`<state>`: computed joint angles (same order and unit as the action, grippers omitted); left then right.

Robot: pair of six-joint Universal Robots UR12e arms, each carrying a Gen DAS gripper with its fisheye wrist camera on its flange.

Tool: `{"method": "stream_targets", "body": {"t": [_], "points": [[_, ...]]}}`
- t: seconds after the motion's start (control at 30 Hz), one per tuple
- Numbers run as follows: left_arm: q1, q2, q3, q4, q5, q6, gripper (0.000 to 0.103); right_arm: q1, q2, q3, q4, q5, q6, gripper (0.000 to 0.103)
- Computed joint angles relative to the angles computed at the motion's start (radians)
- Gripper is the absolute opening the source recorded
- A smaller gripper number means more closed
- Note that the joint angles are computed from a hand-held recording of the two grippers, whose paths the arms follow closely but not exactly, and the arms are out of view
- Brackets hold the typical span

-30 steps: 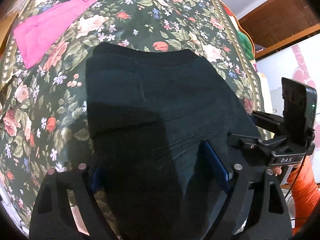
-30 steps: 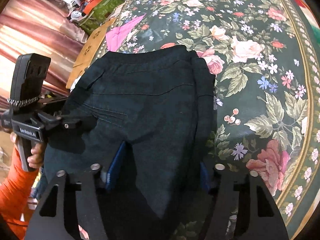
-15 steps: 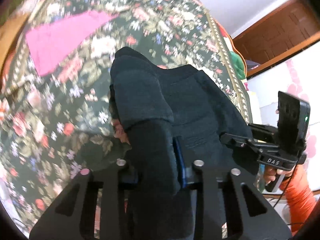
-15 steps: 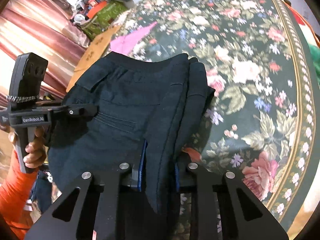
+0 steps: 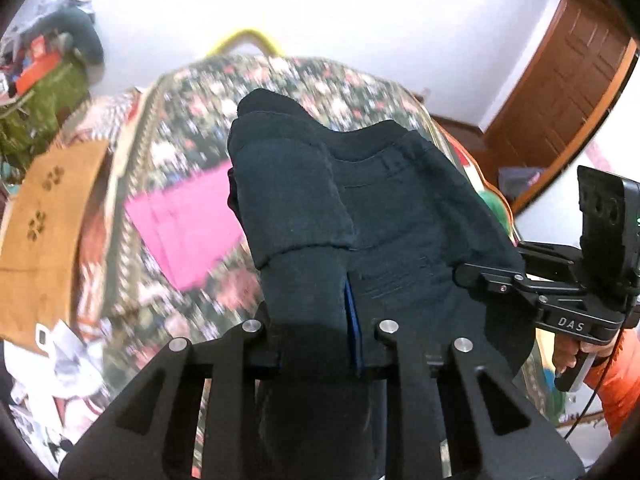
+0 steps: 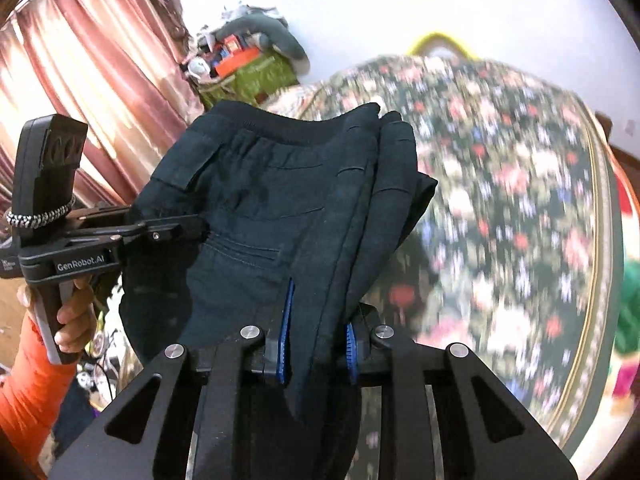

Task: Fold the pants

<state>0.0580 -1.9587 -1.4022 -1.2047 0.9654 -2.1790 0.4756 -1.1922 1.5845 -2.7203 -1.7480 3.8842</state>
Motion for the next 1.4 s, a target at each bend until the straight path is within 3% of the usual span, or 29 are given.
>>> {"method": "stream_targets", "body": {"t": [0.2,0.53,0.7,0.83,0.97,1.03,1.1,1.23,1.4], "points": [[-0.019,-0.094,0.139,0.008,-0.018,-0.088,0.022,-0.033,0.050,-0.080,0.003,-0.021,-0.047,0.019],[-0.036,-0.246,0.258,0.145,-0.009,-0.199,0.022,-0.077,0.171,-0.203,0.024,0.012,-0.048,0.019],[-0.048,-0.319,0.294,0.208,0.069,-0.261,0.022,-0.083,0.239,-0.264,0.071,0.022,-0.044,0.019],[-0.061,-0.376,0.330,0.207,0.133,-0.304,0.023,-0.087,0.280,-0.301,0.136,0.029,-0.032,0.020],[-0.077,-0.411,0.338,0.189,0.232,-0.339,0.032,-0.091,0.298,-0.319,0.228,0.047,-0.027,0.023],[-0.082,-0.413,0.322,0.201,0.276,-0.346,0.043,-0.090,0.291,-0.306,0.231,0.051,-0.034,0.026],[-0.076,-0.401,0.291,0.241,0.272,-0.344,0.049,-0.083,0.275,-0.288,0.234,0.043,-0.052,0.030],[-0.068,-0.374,0.267,0.256,0.288,-0.326,0.049,-0.062,0.247,-0.271,0.252,-0.003,-0.082,0.031],[-0.047,-0.295,0.176,0.369,0.293,-0.292,0.048,-0.027,0.193,-0.218,0.184,-0.090,-0.102,0.031]]}}
